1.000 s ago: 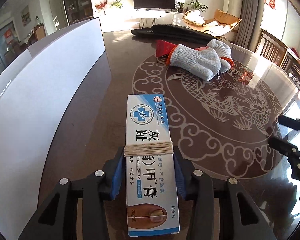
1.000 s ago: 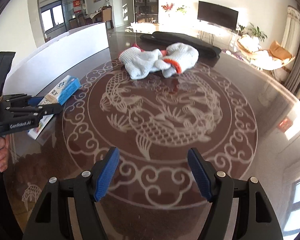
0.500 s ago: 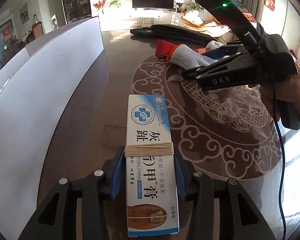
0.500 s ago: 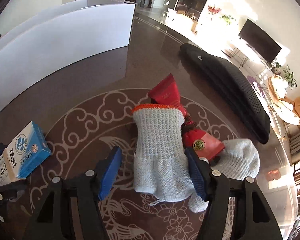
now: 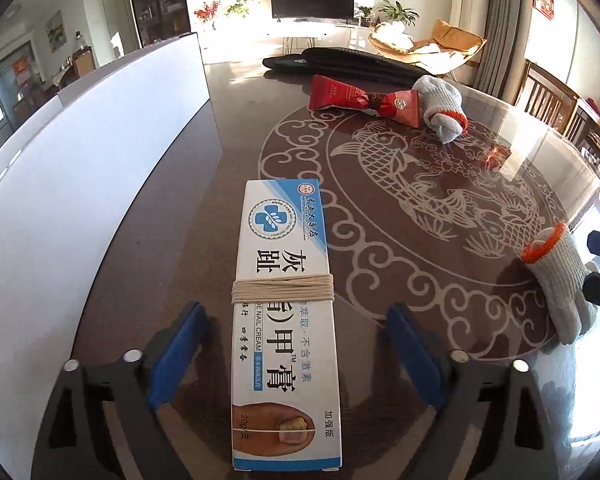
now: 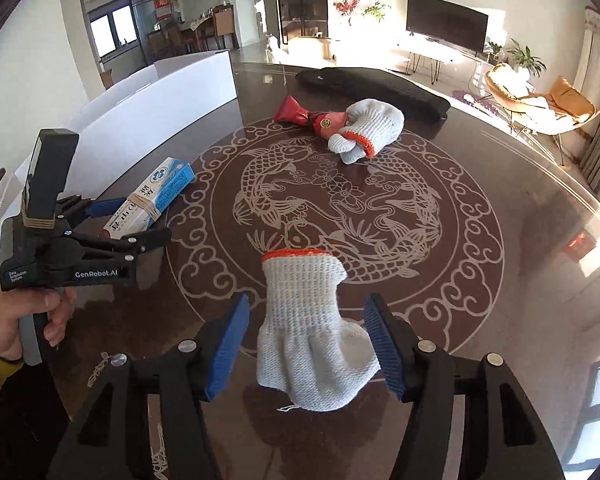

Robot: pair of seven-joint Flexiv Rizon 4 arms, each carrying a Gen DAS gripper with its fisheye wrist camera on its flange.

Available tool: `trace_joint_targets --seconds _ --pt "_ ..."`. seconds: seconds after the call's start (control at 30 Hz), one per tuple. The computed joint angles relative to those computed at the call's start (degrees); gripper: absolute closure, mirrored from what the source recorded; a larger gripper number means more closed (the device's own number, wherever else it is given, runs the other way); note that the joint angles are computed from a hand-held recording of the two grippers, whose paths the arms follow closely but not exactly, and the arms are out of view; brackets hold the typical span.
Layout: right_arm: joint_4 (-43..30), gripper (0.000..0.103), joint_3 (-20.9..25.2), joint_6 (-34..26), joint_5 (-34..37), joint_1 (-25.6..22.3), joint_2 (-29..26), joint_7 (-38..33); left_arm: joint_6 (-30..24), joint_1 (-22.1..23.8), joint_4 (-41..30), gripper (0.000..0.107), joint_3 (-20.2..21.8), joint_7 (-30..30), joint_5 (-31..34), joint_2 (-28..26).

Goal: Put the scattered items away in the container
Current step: 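Grasp a white orange-cuffed glove with the right gripper while the left holds the cream box, then lift the glove and cream box and carry them toward the cardboard box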

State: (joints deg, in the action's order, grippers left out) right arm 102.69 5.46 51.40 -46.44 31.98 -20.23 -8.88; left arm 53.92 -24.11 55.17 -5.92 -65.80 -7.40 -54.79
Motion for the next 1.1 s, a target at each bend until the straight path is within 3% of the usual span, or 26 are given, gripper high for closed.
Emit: trace_joint_targets --seconds 0.3,0.53,0.87,1.0,1.1 --pt "-0.14 0.040 -0.59 0.61 -4.07 0.07 -0.51 0.29 -1.13 0.33 -0.73 0.006 -0.04 -1.22 -0.82 -0.41" --pt "-2.03 0.040 -0.61 0.22 -1.09 -0.24 -2.82 -4.43 -1.96 0.17 -1.87 0.004 0.08 -1.67 -0.54 -0.95" --pt "-1.67 0.040 -1.79 1.67 -1.43 0.43 -3.87 -4.87 -2.24 0.18 -2.22 0.004 0.05 -1.86 -0.37 -1.13" --pt "-0.96 0.040 -1.97 2.12 -0.79 0.28 -4.40 -4.21 -2.17 0.20 -2.12 0.004 0.02 -1.83 -0.37 -1.08" --pt "1.18 0.040 -3.48 5.06 -4.08 0.52 -3.79 0.37 -2.29 0.22 -2.14 0.004 0.02 -1.80 -0.38 -1.02"
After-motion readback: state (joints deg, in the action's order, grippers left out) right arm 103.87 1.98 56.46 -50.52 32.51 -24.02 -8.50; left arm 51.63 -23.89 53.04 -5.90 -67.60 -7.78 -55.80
